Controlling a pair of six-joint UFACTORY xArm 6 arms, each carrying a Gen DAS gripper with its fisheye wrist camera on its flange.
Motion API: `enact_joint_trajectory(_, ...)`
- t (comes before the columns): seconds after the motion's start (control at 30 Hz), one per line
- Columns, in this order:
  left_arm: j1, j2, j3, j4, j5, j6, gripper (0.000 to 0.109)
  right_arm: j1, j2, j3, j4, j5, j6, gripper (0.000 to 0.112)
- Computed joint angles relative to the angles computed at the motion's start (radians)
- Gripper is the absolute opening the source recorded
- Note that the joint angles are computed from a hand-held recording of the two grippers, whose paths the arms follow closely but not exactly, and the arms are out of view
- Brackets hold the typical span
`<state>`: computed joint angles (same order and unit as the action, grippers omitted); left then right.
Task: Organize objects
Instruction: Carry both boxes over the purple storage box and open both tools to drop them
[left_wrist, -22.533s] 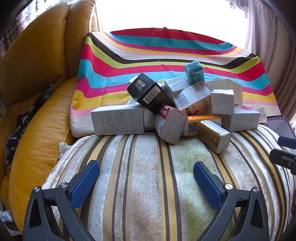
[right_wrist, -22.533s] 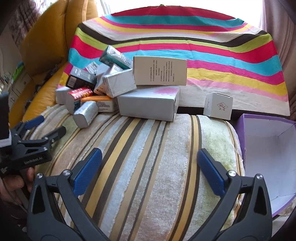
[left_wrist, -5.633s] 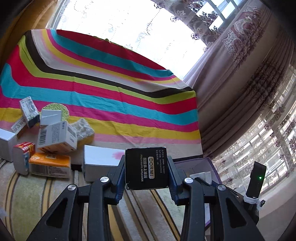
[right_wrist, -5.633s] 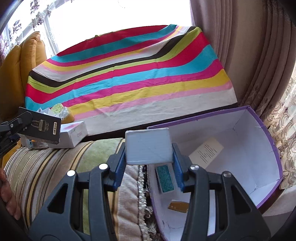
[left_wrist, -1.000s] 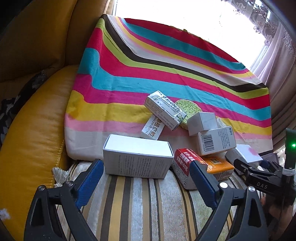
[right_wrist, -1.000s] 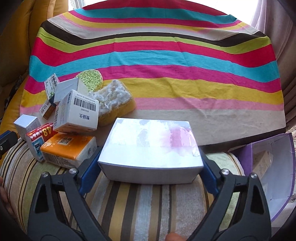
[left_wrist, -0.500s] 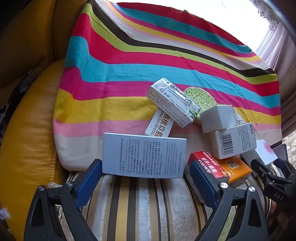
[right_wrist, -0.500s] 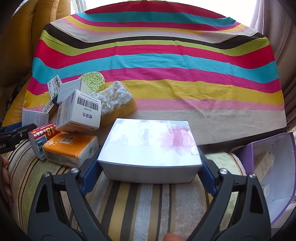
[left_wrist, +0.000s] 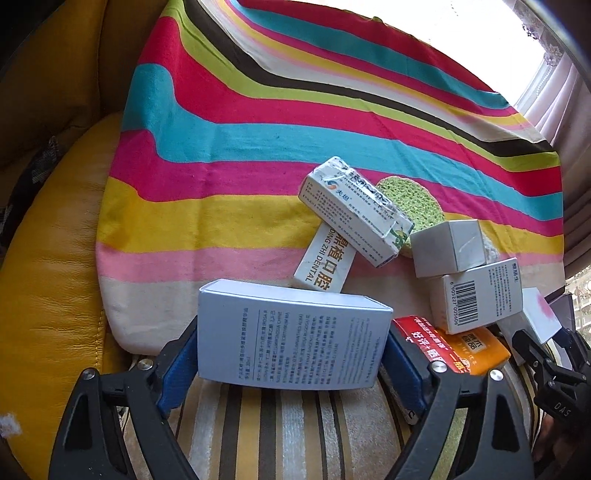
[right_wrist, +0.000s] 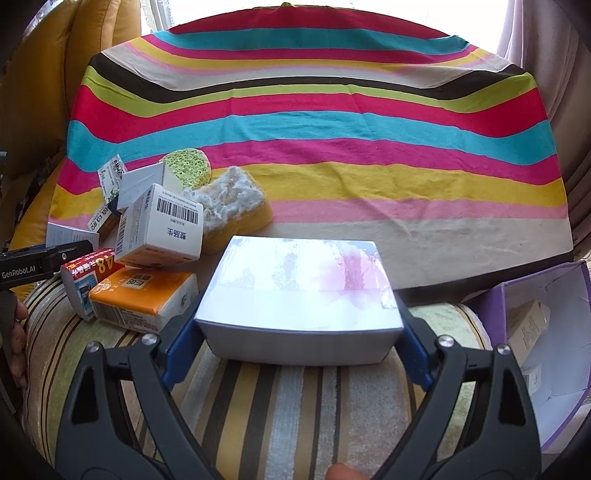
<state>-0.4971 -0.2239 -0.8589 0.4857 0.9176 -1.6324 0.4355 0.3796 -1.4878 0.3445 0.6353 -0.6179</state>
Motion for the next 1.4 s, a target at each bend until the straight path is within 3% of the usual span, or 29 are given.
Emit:
enact_joint_trajectory(0.27,-0.138,-0.004,-0.093,0.178,0.243,-0.221,0.089,-0.010,-0.033,0.036,0.047,-0.039,-0.049,0.092)
enact_joint_trajectory(0.47,-0.199,0.089,-0.214,0.268,0.313,-0.258,0.089,-0.033,-0.045,0.038,0.072,-0.047,-0.067,0.092)
enact_joint_trajectory(0.8,-0.217,0.286,-0.441,0.315,0.276,-0.147,0.089,-0.093,-0.068,0.041,0.102,-0.067,-0.103,0.092)
enact_joint_trajectory(1.03,-0.208,0.428,-0.610,0.292,0.219,-0.034,0.089,-0.152,-0.051,-0.007,0.133,-0.025,-0.117,0.092)
enact_joint_trajectory(1.4,-0.208,0.716,-0.994,0.213,0.173,0.217,0.089,-0.257,-0.007,-0.082,0.150,-0.002,-0.112,0.092)
